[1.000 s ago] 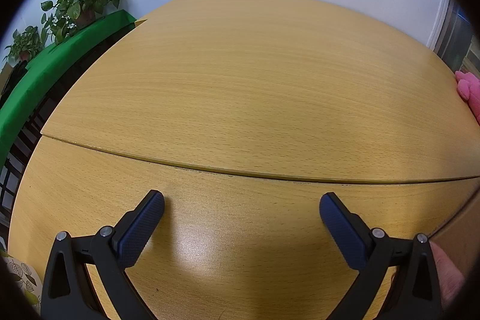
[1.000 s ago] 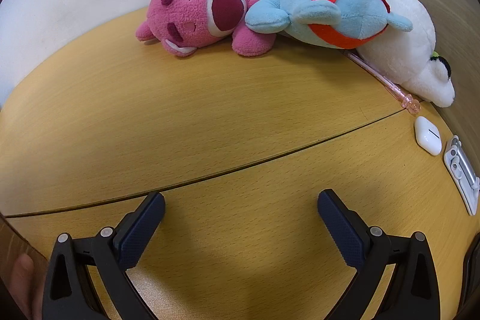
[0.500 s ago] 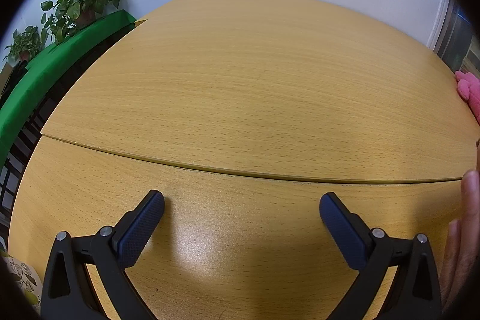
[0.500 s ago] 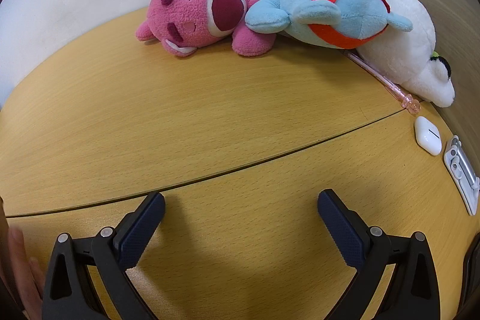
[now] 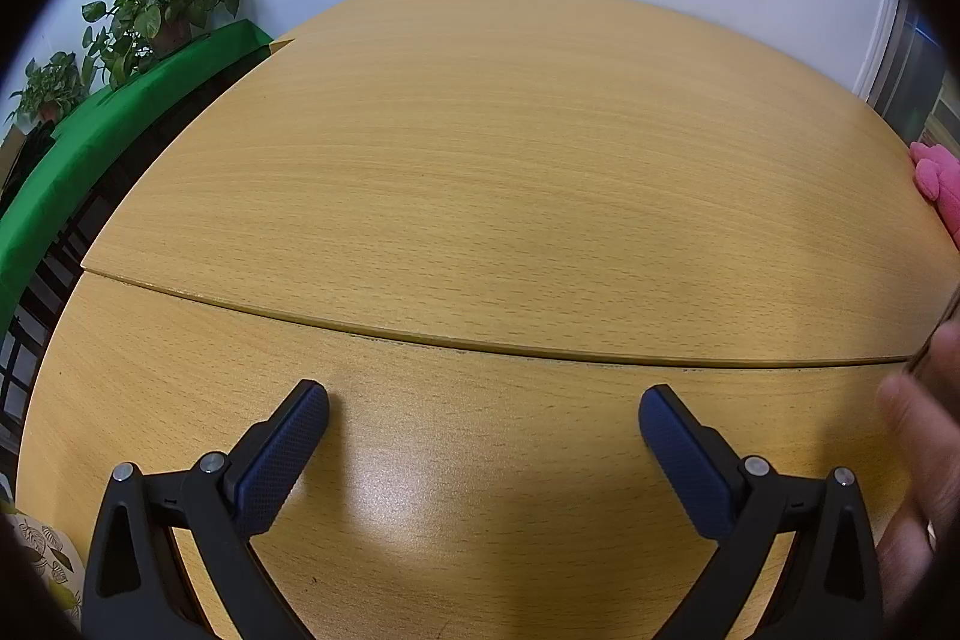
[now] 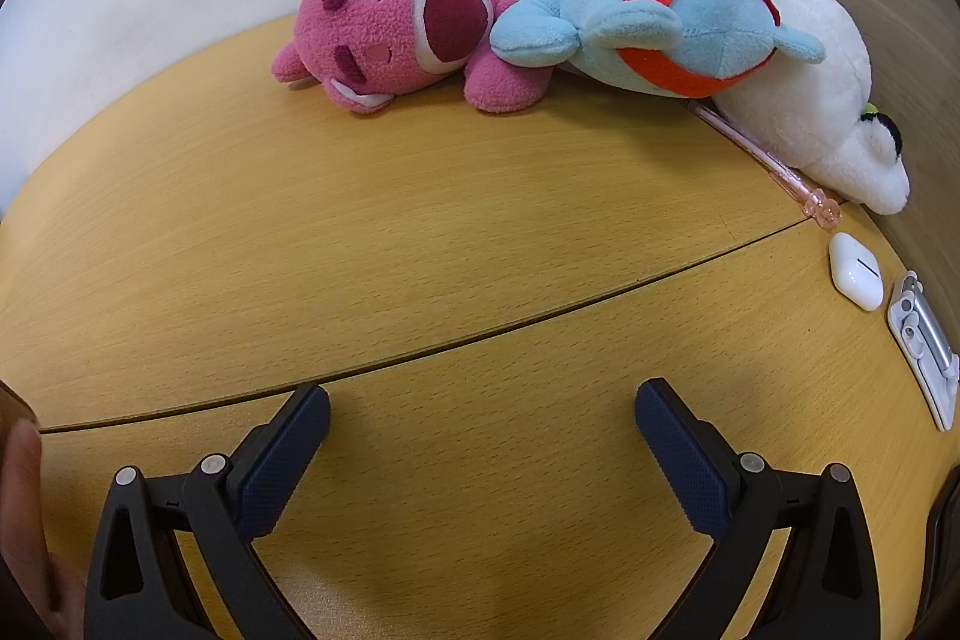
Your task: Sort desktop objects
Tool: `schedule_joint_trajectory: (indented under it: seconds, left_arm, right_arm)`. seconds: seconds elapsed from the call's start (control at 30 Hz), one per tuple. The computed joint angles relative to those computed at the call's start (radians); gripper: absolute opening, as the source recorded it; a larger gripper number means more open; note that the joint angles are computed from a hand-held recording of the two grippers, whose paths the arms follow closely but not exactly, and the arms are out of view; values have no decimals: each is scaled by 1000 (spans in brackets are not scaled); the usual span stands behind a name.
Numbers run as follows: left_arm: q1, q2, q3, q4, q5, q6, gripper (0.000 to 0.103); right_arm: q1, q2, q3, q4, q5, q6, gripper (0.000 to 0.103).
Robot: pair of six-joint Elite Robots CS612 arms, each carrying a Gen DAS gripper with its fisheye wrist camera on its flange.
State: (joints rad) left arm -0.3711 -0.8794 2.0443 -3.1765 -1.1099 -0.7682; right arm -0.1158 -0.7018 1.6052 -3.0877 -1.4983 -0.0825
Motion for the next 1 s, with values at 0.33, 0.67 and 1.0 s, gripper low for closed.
schedule_joint_trajectory:
  seconds: [0.33,0.67,1.0]
  left_arm:
    - [-1,-1,0,5,4,-8,103]
    - [-2,0,-3,12,9,-20,103]
    - [-3,0,-4,17,12,-29,103]
  right_arm:
    - [6,9,-19,10,-4,5,103]
    - [6,10,-20,11,-4,5,103]
    - [6,10,-20,10,-5,6,103]
